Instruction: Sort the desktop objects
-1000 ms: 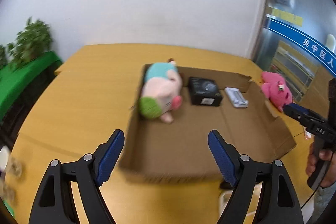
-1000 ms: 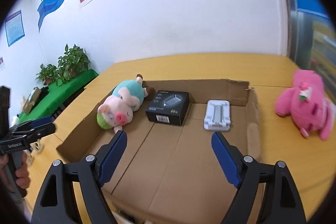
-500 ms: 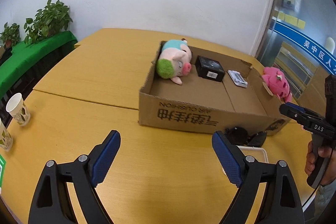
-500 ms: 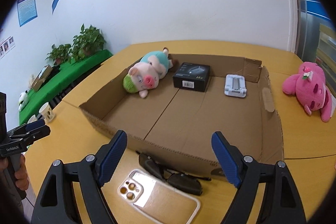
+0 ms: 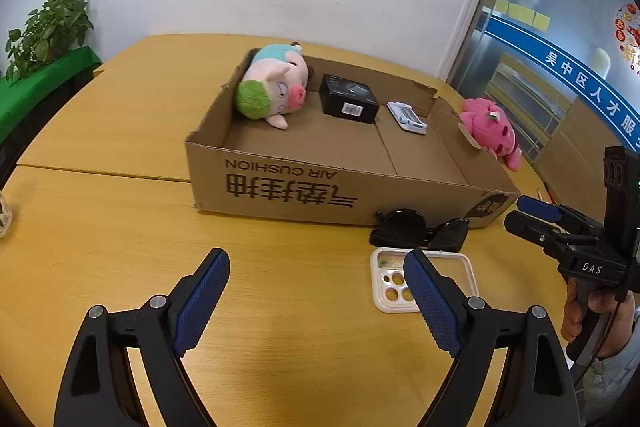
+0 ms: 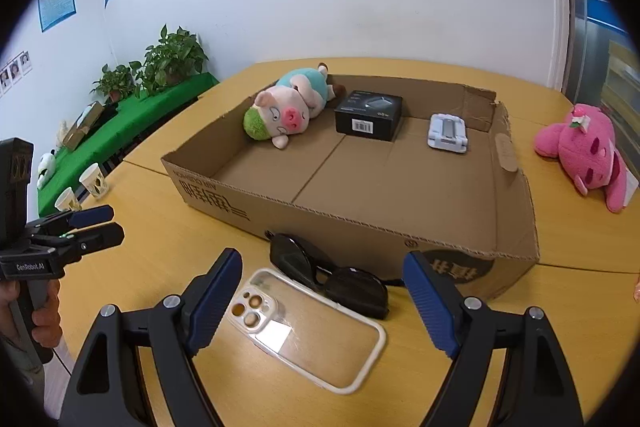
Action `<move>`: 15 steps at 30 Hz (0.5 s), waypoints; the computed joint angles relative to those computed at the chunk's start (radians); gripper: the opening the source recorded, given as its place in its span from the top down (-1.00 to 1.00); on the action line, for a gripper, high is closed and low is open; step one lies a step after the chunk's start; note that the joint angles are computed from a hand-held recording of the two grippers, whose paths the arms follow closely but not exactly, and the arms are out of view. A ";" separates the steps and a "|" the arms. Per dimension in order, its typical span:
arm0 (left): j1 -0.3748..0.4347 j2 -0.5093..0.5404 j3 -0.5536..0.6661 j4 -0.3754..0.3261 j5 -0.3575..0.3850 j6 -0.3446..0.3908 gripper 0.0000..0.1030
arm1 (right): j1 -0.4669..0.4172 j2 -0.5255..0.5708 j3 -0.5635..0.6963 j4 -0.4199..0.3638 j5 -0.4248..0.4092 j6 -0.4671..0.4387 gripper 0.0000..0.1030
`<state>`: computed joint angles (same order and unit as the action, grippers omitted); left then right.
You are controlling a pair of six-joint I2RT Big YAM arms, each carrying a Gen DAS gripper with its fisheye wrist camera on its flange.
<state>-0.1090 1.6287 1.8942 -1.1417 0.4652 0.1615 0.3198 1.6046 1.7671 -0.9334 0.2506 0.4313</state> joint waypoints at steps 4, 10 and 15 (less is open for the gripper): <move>-0.015 0.014 0.007 -0.019 -0.003 0.009 -0.78 | -0.009 -0.017 -0.041 -0.007 -0.011 0.036 -0.61; -0.036 0.029 0.009 -0.036 -0.013 0.024 -0.78 | -0.015 -0.041 -0.100 -0.004 -0.023 0.063 -0.61; -0.051 0.044 0.012 -0.051 -0.015 0.031 -0.78 | -0.028 -0.052 -0.144 0.000 -0.069 0.090 -0.61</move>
